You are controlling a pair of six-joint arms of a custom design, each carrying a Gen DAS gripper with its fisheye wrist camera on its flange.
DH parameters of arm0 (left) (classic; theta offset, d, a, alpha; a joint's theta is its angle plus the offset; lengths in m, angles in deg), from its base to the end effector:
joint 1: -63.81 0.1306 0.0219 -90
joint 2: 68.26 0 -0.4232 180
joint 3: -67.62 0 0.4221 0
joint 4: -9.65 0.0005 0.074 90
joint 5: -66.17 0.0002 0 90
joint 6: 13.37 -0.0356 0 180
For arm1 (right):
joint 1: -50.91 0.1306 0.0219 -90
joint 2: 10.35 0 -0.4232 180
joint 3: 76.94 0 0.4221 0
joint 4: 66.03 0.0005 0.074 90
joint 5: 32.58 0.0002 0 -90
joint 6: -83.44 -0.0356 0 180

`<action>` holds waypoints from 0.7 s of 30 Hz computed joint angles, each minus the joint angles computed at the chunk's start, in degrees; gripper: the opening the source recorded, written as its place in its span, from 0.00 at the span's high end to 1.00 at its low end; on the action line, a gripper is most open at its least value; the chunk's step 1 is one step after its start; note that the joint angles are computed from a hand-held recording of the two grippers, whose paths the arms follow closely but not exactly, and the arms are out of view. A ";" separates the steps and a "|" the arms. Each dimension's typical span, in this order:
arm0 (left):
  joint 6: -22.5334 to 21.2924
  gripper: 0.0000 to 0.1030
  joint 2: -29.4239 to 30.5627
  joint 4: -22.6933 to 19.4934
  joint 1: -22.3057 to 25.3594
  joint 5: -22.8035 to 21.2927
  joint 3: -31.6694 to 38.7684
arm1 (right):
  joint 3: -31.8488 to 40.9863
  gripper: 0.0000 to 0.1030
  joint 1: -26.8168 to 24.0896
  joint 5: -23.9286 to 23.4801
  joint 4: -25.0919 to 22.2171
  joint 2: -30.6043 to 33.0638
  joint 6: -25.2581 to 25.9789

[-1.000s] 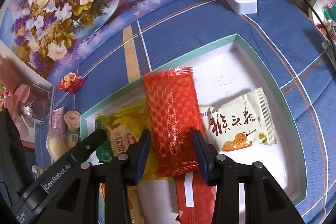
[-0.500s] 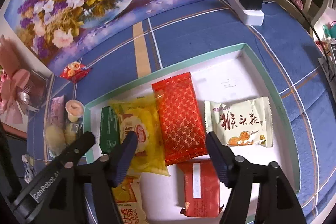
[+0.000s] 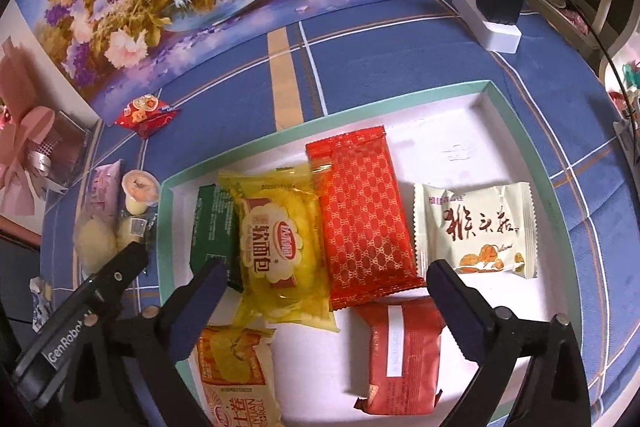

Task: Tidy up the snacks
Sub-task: 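Move both open tools from the tray back toward the snack pile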

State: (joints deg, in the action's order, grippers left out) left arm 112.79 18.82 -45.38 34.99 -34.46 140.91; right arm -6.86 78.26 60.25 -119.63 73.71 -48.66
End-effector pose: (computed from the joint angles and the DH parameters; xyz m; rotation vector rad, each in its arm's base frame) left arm 0.3967 -0.2114 0.3509 -0.2222 2.7225 -0.0600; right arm 0.3823 0.1952 0.3482 0.3705 2.7561 0.2575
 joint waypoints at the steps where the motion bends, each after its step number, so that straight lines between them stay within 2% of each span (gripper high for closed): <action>1: 0.03 0.11 -0.03 -0.07 0.07 -0.35 -0.07 | 0.02 0.01 0.09 -0.02 0.09 0.06 0.02; 12: 0.11 0.08 -1.23 0.62 2.27 -0.55 -1.18 | -0.16 0.00 0.91 0.46 1.67 -0.22 0.68; 21: 0.25 0.02 -4.28 1.85 8.31 1.88 -2.85 | -0.14 0.00 1.79 1.11 3.55 -0.66 0.41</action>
State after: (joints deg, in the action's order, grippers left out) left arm 113.05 14.54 -43.53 43.30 -32.59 138.07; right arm -7.00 80.05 61.37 -116.07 73.06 -48.25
